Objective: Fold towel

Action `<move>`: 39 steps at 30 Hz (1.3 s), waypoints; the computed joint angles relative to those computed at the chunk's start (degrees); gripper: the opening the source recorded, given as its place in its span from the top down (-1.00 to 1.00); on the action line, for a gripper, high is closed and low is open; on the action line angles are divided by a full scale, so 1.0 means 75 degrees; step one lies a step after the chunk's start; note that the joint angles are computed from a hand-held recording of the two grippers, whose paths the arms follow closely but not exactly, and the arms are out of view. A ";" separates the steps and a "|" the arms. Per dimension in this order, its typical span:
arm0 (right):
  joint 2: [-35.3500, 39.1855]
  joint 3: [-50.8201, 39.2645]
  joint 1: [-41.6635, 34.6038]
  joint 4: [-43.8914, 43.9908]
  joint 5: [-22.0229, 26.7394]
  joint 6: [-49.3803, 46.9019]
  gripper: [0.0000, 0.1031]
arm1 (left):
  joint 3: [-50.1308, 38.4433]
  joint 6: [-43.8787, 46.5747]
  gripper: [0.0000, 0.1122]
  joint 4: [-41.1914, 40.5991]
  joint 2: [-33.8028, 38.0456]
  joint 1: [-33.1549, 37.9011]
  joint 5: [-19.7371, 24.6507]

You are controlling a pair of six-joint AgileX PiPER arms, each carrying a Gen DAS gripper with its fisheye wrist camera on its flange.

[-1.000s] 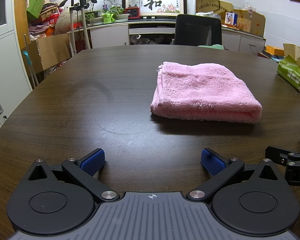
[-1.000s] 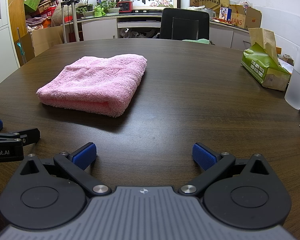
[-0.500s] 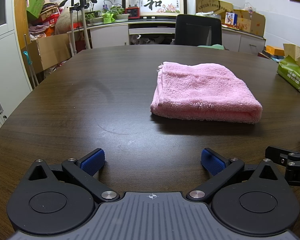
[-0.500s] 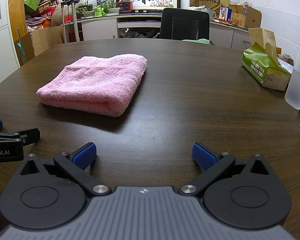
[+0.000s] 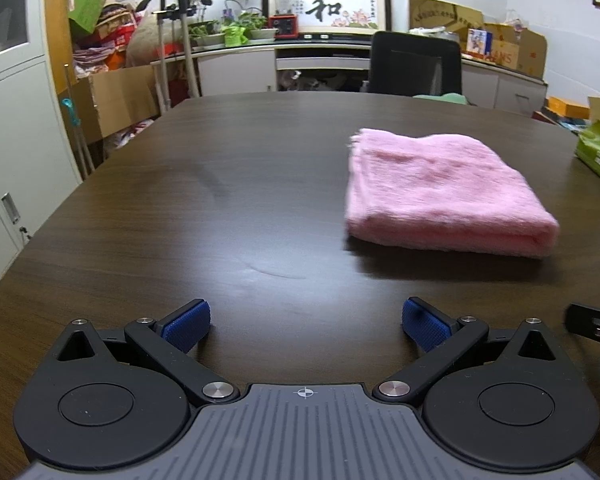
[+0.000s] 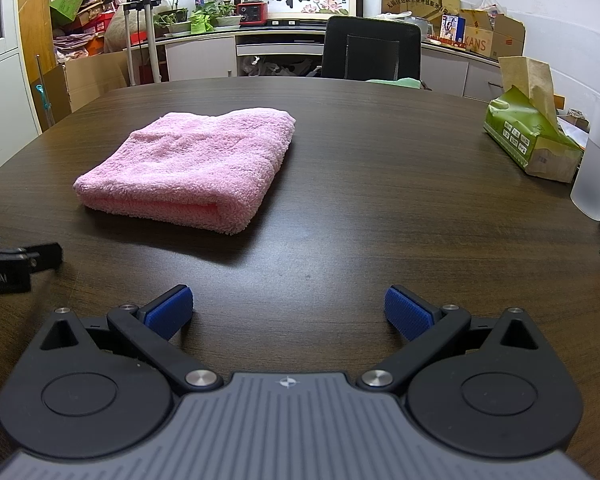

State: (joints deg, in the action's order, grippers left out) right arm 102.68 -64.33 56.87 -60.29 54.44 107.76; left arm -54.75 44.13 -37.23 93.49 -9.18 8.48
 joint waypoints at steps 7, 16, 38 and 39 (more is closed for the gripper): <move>0.0004 -0.0003 0.0000 -0.0001 -0.0001 0.0000 -1.00 | -0.0579 -0.0183 -0.84 0.0356 0.0454 0.0734 0.0051; 0.0003 -0.0003 0.0020 0.0004 0.0017 0.0010 -1.00 | -0.1277 0.0004 -0.84 0.0335 0.0930 0.1562 0.0309; -0.0658 0.0947 0.0076 -0.0149 0.0377 0.0367 -0.99 | -0.2545 -0.0087 -0.84 0.0223 0.1720 0.2736 0.1031; -0.0826 0.1151 0.0073 -0.0109 0.0612 0.0411 -0.99 | -0.2566 0.0033 -0.84 0.0116 0.1748 0.2767 0.1039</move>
State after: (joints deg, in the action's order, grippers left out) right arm 96.49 -55.70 57.42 -61.10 59.04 110.84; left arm -74.00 44.38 -36.37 106.60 11.58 16.27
